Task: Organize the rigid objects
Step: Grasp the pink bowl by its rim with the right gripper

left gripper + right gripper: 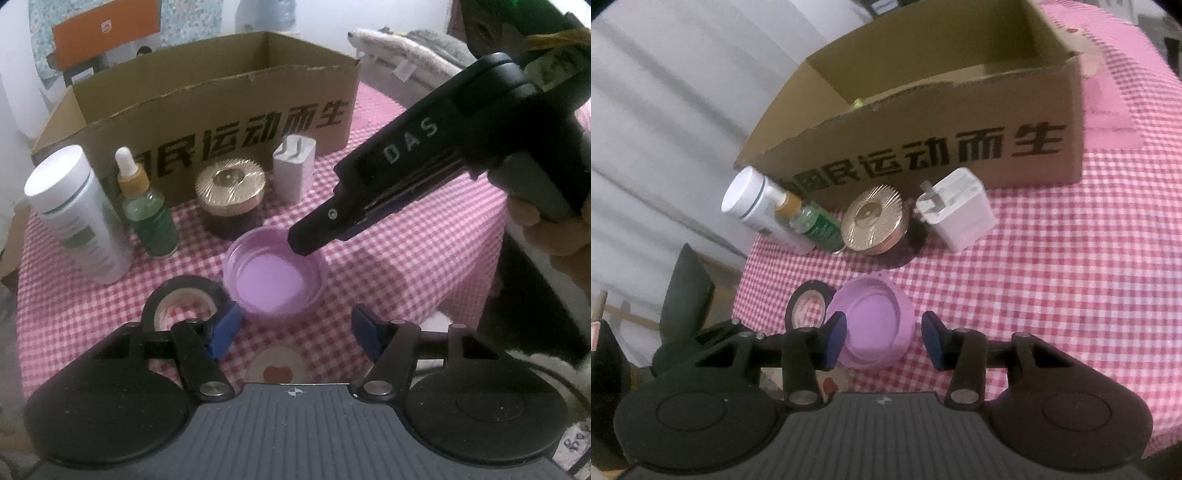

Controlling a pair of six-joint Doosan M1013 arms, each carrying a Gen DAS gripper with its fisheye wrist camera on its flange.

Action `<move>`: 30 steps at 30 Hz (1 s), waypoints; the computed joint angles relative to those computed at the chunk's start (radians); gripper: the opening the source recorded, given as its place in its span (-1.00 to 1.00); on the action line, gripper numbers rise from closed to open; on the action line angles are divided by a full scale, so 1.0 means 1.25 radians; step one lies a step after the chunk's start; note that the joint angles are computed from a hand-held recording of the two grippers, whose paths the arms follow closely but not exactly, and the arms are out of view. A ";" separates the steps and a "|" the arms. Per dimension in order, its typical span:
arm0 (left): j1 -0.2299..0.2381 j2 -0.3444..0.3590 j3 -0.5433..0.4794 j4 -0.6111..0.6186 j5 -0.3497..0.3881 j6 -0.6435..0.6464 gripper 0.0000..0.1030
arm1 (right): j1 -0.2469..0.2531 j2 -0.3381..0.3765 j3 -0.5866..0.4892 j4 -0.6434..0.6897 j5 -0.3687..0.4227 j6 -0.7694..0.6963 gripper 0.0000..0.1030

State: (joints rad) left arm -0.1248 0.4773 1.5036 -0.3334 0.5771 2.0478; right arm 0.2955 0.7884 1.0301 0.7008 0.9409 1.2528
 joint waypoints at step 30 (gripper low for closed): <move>-0.014 0.081 -0.111 -0.018 0.070 0.105 0.34 | -0.006 0.003 0.003 -0.117 -0.052 0.064 -0.77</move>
